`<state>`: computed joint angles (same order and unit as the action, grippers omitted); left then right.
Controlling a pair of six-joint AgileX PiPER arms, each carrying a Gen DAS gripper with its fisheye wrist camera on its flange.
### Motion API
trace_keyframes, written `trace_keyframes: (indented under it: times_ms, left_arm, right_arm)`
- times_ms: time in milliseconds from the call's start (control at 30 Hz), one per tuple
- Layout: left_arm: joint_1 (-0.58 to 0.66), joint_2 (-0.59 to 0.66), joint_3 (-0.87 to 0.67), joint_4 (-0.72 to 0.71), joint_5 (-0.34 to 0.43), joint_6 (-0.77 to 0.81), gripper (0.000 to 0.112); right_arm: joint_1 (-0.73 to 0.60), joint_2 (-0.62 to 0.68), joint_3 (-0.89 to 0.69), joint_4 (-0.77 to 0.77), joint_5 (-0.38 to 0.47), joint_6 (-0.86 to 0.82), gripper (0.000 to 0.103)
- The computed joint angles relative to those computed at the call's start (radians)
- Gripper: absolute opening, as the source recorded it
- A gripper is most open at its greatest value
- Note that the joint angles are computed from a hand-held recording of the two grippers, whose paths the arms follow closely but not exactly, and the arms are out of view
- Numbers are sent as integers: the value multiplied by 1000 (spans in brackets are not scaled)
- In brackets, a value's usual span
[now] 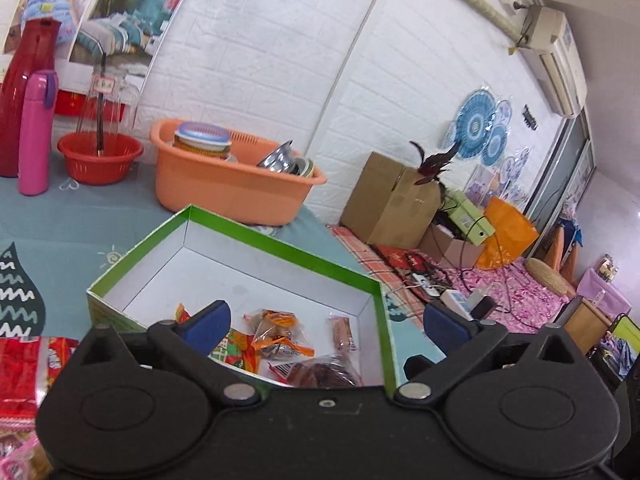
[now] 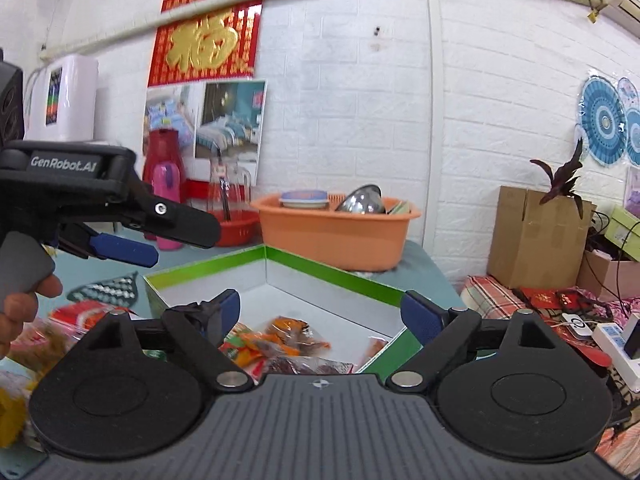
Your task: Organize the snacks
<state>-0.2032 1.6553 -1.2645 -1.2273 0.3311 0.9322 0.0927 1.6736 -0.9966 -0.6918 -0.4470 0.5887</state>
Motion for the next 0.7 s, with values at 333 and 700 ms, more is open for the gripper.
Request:
trace_keyframes:
  times_ms: [333,700]
  left_arm:
    - [87,-315,338,-129,38,149,103]
    - [314,-549,674,-127,100,183,103]
  right_arm:
    - [-53,-169,181,-272,-111,341,103]
    - [79,-151,229,-516,-133,576,103]
